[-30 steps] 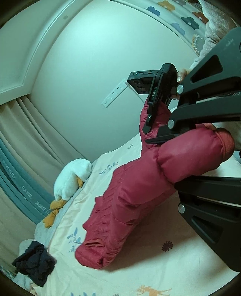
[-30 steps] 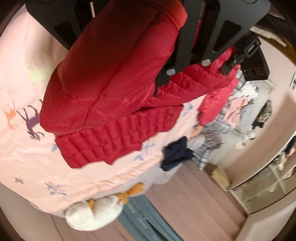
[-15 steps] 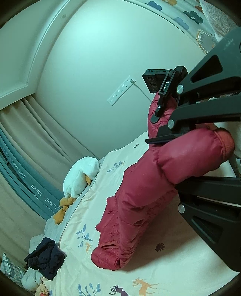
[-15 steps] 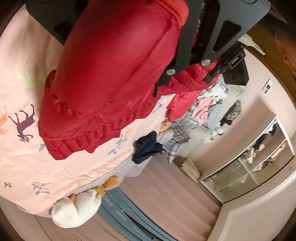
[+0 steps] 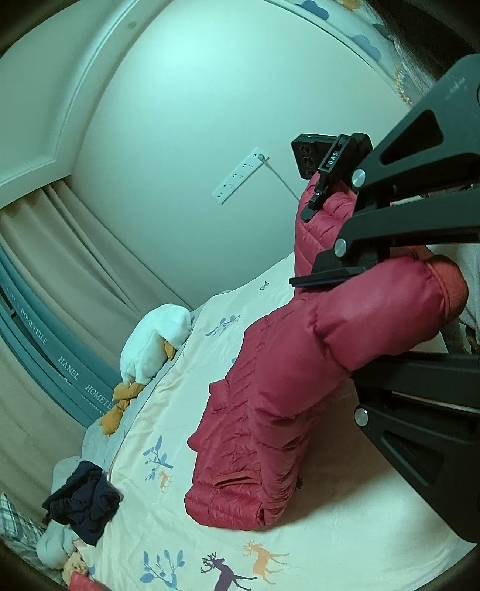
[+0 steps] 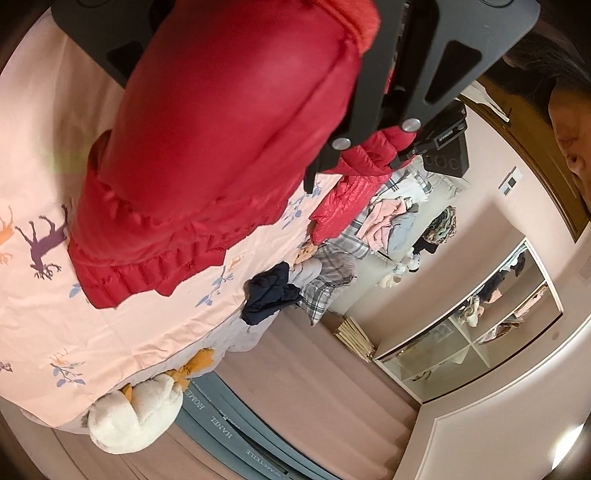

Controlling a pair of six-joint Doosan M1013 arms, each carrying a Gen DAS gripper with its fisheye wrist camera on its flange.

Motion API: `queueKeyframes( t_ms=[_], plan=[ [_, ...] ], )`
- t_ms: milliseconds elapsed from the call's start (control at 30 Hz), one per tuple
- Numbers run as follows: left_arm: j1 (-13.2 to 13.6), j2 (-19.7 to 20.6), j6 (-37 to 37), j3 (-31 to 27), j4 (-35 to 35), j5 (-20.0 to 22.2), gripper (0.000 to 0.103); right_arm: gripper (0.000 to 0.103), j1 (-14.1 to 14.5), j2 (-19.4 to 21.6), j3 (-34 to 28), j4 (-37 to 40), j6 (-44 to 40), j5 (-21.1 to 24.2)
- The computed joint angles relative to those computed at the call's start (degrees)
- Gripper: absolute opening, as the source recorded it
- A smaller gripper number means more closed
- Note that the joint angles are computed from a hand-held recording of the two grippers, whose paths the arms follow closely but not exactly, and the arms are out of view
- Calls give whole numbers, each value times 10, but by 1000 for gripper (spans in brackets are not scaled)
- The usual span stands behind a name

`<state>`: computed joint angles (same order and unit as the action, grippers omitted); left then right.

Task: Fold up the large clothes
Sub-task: 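Lift the gripped hem with both tools and carry it toward the collar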

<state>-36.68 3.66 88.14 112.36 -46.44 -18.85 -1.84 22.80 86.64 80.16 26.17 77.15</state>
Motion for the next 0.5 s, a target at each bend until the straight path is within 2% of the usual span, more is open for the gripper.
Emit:
queueKeyframes(
  t_ms=[233,367,500],
  plan=[
    [17,-4,-8,6,-37,-15,12,13,20,27,-52,3,16,-22],
    [35,5,84,-12,-140,-6,13,13,34,48,-90,0,24,-36],
    [52,14,139,-26,-201,-1,13,14,48,70,-130,-19,45,-57]
  ],
)
